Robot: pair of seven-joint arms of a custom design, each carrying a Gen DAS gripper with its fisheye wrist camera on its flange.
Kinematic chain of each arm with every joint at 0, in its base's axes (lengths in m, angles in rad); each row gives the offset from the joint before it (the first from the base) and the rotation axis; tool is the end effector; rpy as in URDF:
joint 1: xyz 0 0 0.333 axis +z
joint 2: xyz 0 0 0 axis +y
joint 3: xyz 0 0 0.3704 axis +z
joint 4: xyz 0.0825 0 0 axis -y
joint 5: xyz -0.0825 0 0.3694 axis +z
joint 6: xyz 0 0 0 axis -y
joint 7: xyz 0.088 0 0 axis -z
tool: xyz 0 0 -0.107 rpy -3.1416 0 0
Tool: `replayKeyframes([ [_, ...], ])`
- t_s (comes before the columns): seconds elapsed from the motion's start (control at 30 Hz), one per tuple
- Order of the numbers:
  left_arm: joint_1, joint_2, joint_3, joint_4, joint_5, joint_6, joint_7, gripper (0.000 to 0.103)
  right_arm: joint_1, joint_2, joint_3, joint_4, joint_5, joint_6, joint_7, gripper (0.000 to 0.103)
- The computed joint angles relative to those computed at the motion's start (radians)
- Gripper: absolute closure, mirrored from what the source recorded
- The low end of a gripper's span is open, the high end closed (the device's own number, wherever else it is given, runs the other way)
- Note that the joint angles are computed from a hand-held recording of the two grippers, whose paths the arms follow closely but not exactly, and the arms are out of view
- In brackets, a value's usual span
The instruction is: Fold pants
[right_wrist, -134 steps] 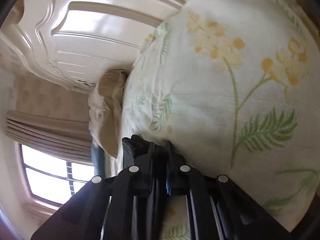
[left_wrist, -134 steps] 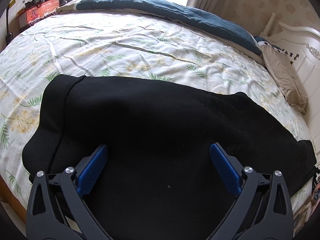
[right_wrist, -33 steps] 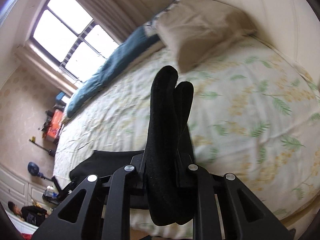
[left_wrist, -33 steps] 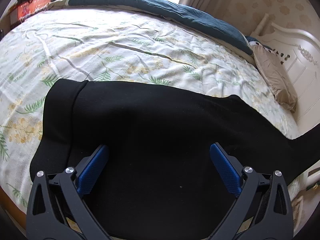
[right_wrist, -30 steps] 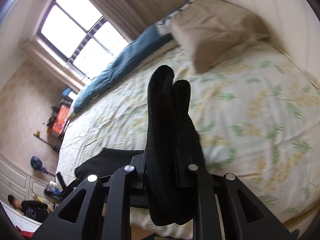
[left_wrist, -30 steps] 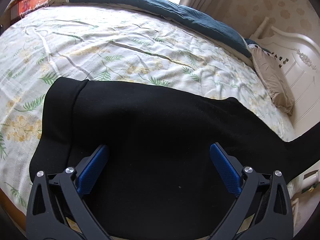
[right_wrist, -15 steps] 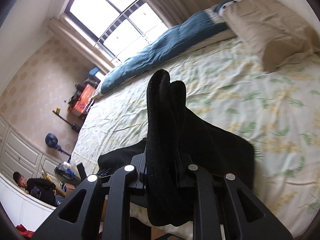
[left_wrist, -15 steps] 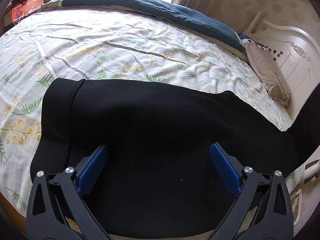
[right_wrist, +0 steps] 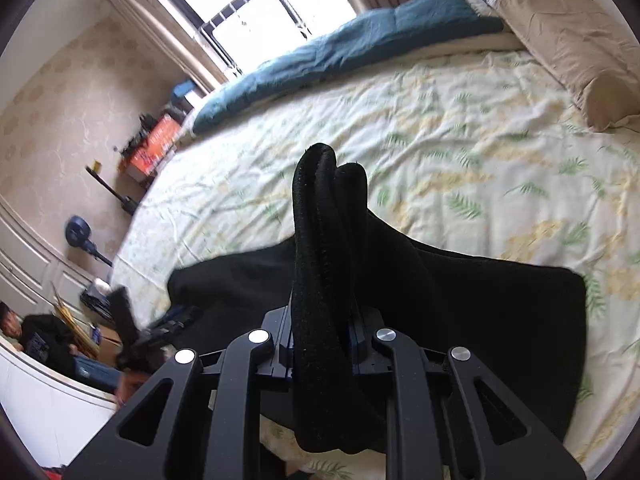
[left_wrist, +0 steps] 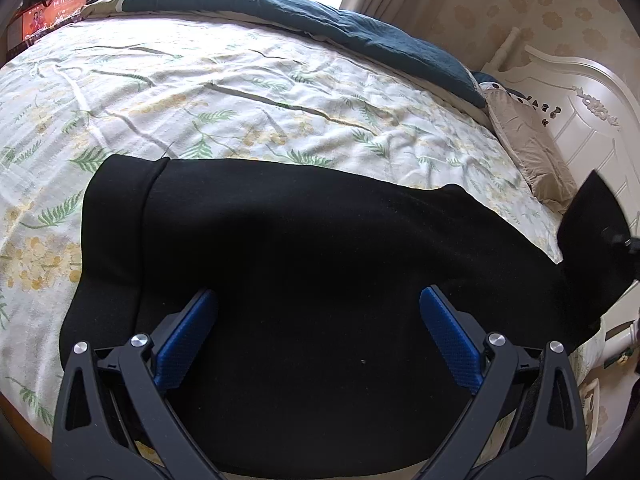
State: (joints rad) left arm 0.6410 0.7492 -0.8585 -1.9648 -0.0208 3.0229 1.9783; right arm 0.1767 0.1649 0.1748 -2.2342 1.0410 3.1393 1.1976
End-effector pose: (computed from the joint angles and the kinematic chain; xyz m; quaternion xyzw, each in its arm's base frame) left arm 0.6744 -0.0543 0.3097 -0.5527 0.7533 -0.3535 0.0465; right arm 0.5508 0.1173 0.4186 -0.5419 0.7577 -0.0857 0.3534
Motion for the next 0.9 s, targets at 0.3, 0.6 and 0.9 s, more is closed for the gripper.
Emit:
replayKeyframes([
  [0.3,0.0,-0.001,0.001,-0.003,0.004,0.003,-0.006,0.003,-0.001,0.122,0.036,0.033,-0.207,0.0,0.197,0.084],
  [0.6,0.004,-0.002,-0.003,-0.008,0.009,0.007,-0.013,0.003,0.068,0.188,-0.013,0.066,-0.35,0.002,0.359,0.083],
  [0.9,0.005,-0.002,-0.001,-0.011,0.02,0.01,-0.017,0.003,-0.075,0.222,0.155,0.089,-0.333,0.013,0.344,0.074],
])
